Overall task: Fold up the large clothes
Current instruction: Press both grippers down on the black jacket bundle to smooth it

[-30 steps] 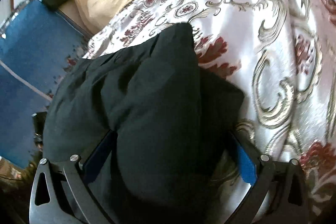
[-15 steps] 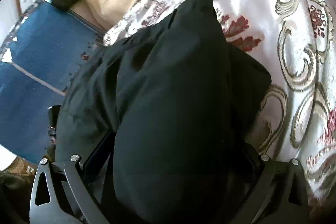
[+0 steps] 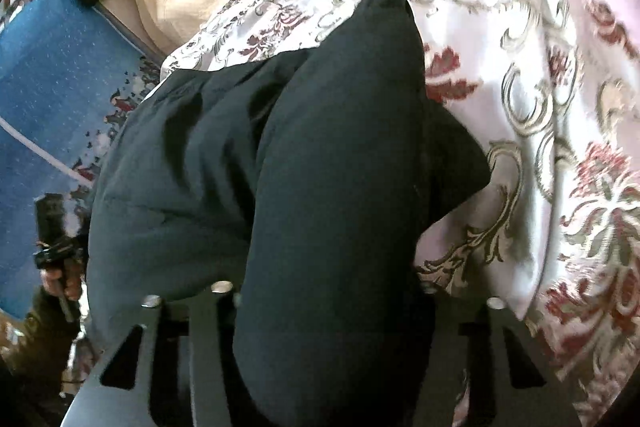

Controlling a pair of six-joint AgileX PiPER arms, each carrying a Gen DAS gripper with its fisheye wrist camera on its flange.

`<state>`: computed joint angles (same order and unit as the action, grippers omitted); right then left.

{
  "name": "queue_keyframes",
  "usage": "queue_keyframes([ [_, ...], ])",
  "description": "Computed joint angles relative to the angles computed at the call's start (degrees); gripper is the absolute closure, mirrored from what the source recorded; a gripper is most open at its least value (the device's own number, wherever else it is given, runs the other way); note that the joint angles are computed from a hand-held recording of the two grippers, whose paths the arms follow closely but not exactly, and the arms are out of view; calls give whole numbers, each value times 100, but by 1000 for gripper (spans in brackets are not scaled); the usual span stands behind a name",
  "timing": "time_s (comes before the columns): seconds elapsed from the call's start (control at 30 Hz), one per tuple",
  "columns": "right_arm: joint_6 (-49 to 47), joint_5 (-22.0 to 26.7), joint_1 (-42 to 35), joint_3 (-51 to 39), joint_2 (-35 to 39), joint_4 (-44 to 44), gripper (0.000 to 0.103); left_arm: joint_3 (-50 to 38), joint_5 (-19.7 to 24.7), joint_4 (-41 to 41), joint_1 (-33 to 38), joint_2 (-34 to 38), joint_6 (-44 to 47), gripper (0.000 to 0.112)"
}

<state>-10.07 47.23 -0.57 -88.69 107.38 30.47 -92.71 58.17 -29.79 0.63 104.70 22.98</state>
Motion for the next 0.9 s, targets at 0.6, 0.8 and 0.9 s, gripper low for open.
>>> queue_keyframes([
  [0.6,790,673,474,-48,-1547,-981,82,870,519,578,78,-2111,-384,96],
  [0.8,1117,775,797,524,-2343,-1188,82,1346,893,461,411,-2812,-196,96],
  [0.9,1245,766,901,819,-2644,-1274,82,1531,977,442,465,-3026,-159,96],
])
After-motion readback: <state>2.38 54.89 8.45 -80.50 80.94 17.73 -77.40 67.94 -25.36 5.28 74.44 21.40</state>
